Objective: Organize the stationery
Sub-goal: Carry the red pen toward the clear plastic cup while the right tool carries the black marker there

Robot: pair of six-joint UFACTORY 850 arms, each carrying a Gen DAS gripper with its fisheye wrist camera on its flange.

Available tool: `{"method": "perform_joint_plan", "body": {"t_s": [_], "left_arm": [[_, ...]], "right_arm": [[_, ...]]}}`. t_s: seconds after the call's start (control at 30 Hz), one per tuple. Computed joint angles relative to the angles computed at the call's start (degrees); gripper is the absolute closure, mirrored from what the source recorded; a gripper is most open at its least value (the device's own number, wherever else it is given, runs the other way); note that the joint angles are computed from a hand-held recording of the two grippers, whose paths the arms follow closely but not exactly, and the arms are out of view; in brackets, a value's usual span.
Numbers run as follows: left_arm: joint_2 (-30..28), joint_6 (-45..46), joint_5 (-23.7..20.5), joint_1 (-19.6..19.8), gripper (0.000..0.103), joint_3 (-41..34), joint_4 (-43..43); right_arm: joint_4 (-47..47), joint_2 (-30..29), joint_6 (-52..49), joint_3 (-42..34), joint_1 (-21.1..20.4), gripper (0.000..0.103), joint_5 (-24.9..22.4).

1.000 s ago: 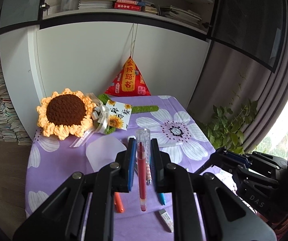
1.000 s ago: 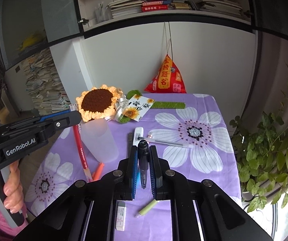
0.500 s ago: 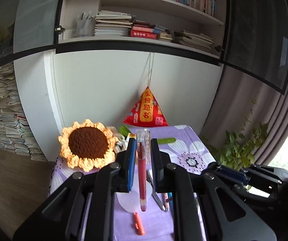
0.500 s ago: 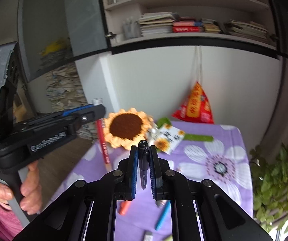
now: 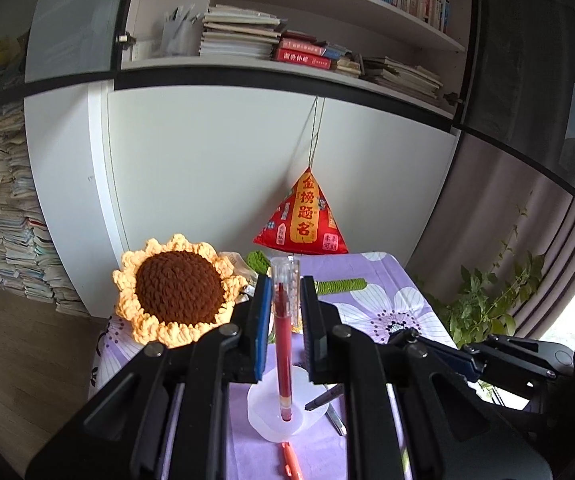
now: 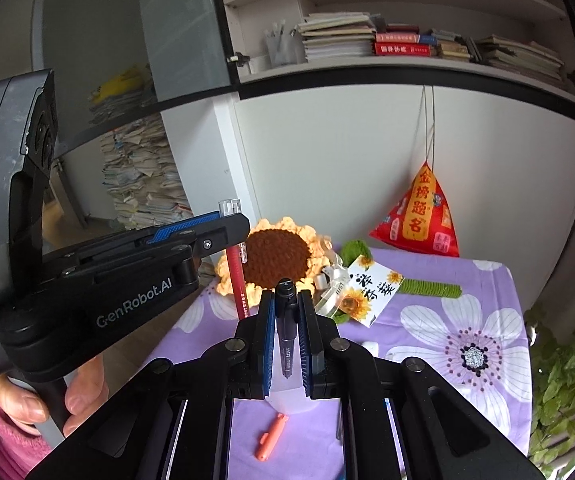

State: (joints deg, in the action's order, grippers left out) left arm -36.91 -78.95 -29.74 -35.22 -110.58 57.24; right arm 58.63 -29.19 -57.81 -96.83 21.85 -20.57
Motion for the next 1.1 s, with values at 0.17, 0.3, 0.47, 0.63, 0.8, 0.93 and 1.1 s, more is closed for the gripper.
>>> {"method": "perform_joint_plan", "body": {"t_s": [0.17,0.3,0.47,0.63,0.8,0.93,1.1], "left_arm": [[-1.76,2.96,0.50,0.95,0.090,-1.45,-3.32],[-2.90,4.88,1.24,1.67,0.090,-2.02,-6.07],[-4.50,8.85,1.78,2.43,0.090,-2.98,-11.09],[-5.00,10.98,2.69,2.97,0.090,-2.60,-14.08],[-5.53,13.10,2.75,3.26,0.090,-2.61,-16.73],[-5.86,14.36,2.86,3.41,0.090,-2.60,-18.50],[-6.12,15.40,3.11,3.56,0.090,-2.34,-20.22]], "right_arm": [[-4.80,-2.76,5.28,-3.16,-0.10,0.092,-1.46],[-8.59,-4.95,9.09,-5.53,0.01,0.092,-2.73],[-12.43,-7.09,13.09,-7.78,0.06,0.092,-4.17],[-15.38,-8.94,16.46,-9.72,0.01,0.092,-5.83],[-17.28,-10.55,18.70,-11.48,0.01,0.091,-7.18],[-18.13,-11.40,19.51,-12.38,0.07,0.091,-7.89],[-19.63,-12.58,21.48,-13.81,0.08,0.091,-8.88]]}}
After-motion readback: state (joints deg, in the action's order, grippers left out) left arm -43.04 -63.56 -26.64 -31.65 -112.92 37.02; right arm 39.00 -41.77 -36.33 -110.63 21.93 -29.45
